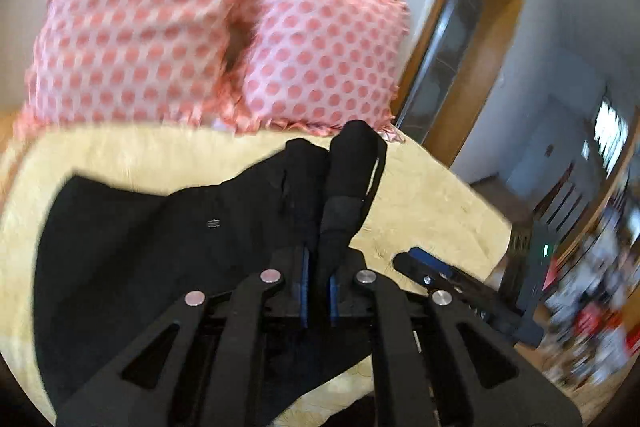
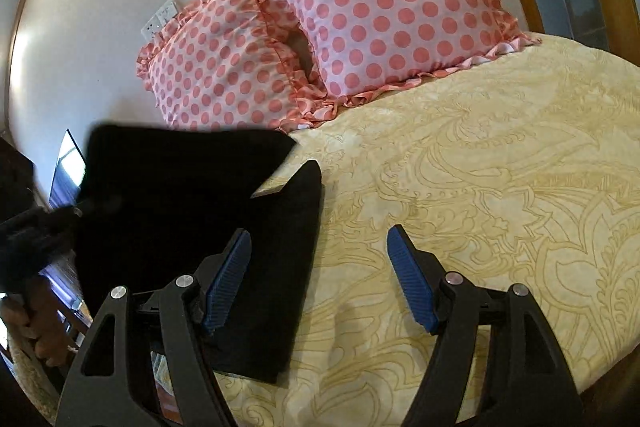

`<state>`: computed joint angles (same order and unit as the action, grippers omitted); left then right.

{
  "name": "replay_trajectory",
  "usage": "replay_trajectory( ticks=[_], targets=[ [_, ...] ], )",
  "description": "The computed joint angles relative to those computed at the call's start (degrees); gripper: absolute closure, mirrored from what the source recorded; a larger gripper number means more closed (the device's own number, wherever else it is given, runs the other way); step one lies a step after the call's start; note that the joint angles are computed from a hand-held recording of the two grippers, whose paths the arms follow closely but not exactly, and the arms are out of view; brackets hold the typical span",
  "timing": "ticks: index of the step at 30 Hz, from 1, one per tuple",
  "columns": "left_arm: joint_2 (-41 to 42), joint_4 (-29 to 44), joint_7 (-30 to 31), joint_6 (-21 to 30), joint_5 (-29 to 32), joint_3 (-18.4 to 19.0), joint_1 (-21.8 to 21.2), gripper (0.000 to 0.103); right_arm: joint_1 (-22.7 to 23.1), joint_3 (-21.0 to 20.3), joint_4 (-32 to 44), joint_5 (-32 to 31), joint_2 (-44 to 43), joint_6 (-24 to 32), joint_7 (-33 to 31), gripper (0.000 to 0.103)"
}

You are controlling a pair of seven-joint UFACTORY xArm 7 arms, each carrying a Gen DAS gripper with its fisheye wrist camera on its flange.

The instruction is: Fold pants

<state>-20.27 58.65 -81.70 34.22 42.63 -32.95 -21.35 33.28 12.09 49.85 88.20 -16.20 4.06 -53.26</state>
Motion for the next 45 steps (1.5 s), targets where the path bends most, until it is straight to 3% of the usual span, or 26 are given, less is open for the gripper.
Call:
replay_trajectory(
  ticks=[2, 5, 9, 14, 15, 16, 17, 18, 19, 23, 28, 30, 32, 33, 36, 39, 45],
  targets=[
    [5.0, 2.4, 2.8, 2.4, 0.9, -1.8, -1.0, 0.096, -0.2, 0.2, -0.1, -0.7, 0.1, -0.5, 1.0, 0.031],
    [9.1, 1.2, 5.1, 2.3, -1.2, -0.6, -4.9, 0.096, 0.0, -0.1, -0.2, -1.7, 0.1, -1.5, 2.4, 0.031],
    [10.6, 0.7, 1.1, 3.5, 3.5, 0.1, -7.3, 0.095, 0.8, -0.8, 0.5, -3.7, 0.5, -2.0, 4.0, 0.031],
    [8.6, -1.3, 1.5, 2.7, 4.4, 2.9, -11.3, 0.084, 2.3, -1.5, 3.5, -0.6, 0.7, -0.7, -1.6, 0.031],
    [7.9, -1.8, 2.6, 1.4, 3.7, 3.8, -11.8, 0.071, 2.4, -1.5, 4.4, 0.9, 0.6, 0.6, -4.0, 0.031],
    [6.3, -3.3, 3.1, -1.8, 2.6, 4.7, -12.4, 0.052, 2.1, -1.3, 5.1, 1.8, 0.5, 2.4, -5.7, 0.031],
    [3.8, -5.7, 2.3, -6.6, 2.1, 6.3, -13.3, 0.043, 1.7, -1.0, 5.5, 2.2, 0.5, 3.7, -6.4, 0.031],
    [2.1, -7.0, 1.8, -9.0, 1.6, 5.5, -11.8, 0.032, 1.5, -1.0, 6.1, 2.4, 0.6, 6.3, -7.3, 0.031],
    [-0.3, -7.9, 0.3, -9.0, 1.8, 4.3, -10.4, 0.023, 1.1, -0.8, 6.7, 1.4, 0.9, 8.3, -6.7, 0.031],
    [-8.8, -11.6, -3.7, -4.1, 0.4, 1.5, -6.3, 0.017, 0.5, -0.3, 9.0, -5.2, 3.6, 14.8, -0.4, 0.031],
    [-15.2, -15.1, -5.4, 7.3, -8.7, -0.1, -2.5, 0.017, 0.4, 0.5, 9.4, -12.9, 5.8, 16.4, 7.4, 0.031],
    [-17.0, -16.7, -6.0, 8.5, -11.2, -0.7, -1.3, 0.015, -0.3, 1.5, 8.9, -21.0, 6.7, 16.0, 14.7, 0.023],
    [-17.9, -17.8, -5.8, 10.4, -15.6, -1.2, -0.1, 0.014, -1.4, 1.9, 8.7, -27.9, 8.7, 18.1, 21.0, 0.023],
    [-18.2, -19.7, -6.6, 8.6, -16.8, 0.8, -1.7, 0.015, 0.0, 1.1, 7.6, -28.1, 7.7, 16.7, 20.5, 0.023],
    [-19.8, -21.6, -6.9, 6.1, -17.5, -0.1, -0.4, 0.014, 0.2, 1.0, 7.2, -33.5, 6.5, 17.3, 23.6, 0.023],
    [-20.0, -21.5, -5.9, 6.2, -18.0, -1.2, 0.3, 0.012, 1.4, -0.8, 7.7, -29.0, 6.3, 13.8, 21.7, 0.023],
    [-20.0, -21.3, -4.9, 5.8, -18.7, -2.2, 1.4, 0.009, -3.2, -1.3, 15.5, -38.7, 14.4, 18.3, 35.3, 0.027]
  ],
)
